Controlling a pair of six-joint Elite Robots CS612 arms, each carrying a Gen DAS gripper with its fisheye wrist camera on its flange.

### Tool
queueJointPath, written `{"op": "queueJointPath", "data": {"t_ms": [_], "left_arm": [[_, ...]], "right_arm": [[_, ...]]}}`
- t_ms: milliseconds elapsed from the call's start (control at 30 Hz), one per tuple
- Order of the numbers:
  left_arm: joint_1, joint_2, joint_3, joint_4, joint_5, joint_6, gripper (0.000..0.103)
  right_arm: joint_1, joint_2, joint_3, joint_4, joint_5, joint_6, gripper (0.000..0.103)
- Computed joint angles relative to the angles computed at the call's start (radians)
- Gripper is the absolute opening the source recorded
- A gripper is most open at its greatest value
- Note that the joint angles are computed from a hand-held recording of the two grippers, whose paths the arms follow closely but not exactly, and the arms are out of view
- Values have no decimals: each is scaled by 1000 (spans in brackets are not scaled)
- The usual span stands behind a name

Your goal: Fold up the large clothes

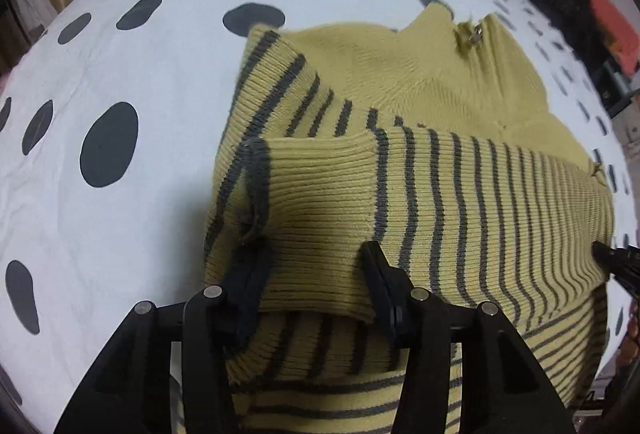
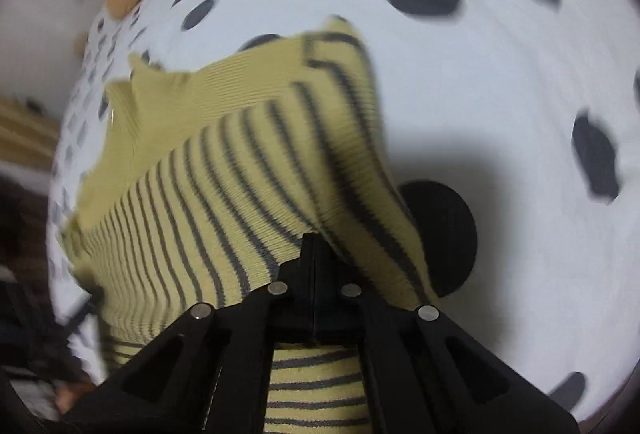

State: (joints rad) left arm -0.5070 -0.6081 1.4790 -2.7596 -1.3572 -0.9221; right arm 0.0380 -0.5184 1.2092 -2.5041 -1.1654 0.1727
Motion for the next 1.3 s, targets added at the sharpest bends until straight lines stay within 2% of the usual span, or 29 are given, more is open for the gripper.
{"op": "queueJointPath", "data": {"t_ms": [33, 100, 167, 200, 267, 300, 333, 367, 400, 433, 533, 600, 700, 733, 767, 867, 933, 967, 1033, 1100, 1167, 1300], "left_arm": [[-1, -8, 3, 17, 10, 10, 36], [-1, -30, 18, 63, 39, -5, 23], [-5, -70, 53, 140, 100, -90, 33], [-9, -95, 84, 143, 121, -128, 45], [-17, -142, 171, 47, 124, -150, 53], [-25, -158, 205, 5, 118, -132, 61], [-34, -169, 231, -19, 118, -107, 71], [-46, -177, 253, -21, 121, -85, 75], [-56, -180, 267, -24, 120, -74, 81], [-63, -178, 276, -30, 111, -66, 82], [-72, -158, 286, -19, 32, -45, 84], [-76, -138, 273, 32, -9, -47, 84], [-98, -141, 309, -32, 33, -81, 85], [-99, -144, 316, -44, 23, -88, 83], [-102, -147, 320, -44, 18, -90, 82], [-117, -157, 333, -42, 28, -105, 70], [-127, -165, 354, -76, 22, -144, 53], [-132, -171, 367, -94, 21, -165, 47], [-148, -184, 397, -126, 28, -201, 24], [-160, -202, 431, -167, 28, -242, 16], [-161, -215, 474, -234, -1, -286, 16], [-181, -219, 533, -310, -26, -319, 21]], "right_arm": [[-14, 1, 11, -13, 54, 27, 0], [-23, -20, 40, -41, 52, 19, 0], [-22, -51, 77, -79, 10, 14, 0], [-23, -62, 92, -104, -11, 17, 0], [-19, -105, 154, -188, -94, -9, 12], [-21, -115, 174, -215, -100, -38, 16], [-24, -128, 194, -221, -105, -68, 29], [-23, -144, 219, -219, -122, -100, 47], [-26, -153, 237, -217, -130, -128, 56], [-29, -163, 263, -224, -135, -155, 66], [-41, -182, 329, -238, -107, -184, 66], [-46, -180, 340, -185, -99, -191, 66], [-45, -167, 347, -162, -85, -196, 65], [-44, -170, 360, -182, -81, -208, 58], [-43, -174, 367, -182, -73, -226, 44], [-48, -185, 384, -160, -34, -234, 27], [-54, -195, 404, -167, -27, -223, 21], [-60, -201, 419, -175, -10, -218, 18], [-68, -217, 444, -162, 2, -224, 14], [-77, -237, 474, -156, 11, -233, 12], [-93, -252, 503, -145, 38, -230, 12], [-105, -270, 557, -122, 25, -265, 12]]}}
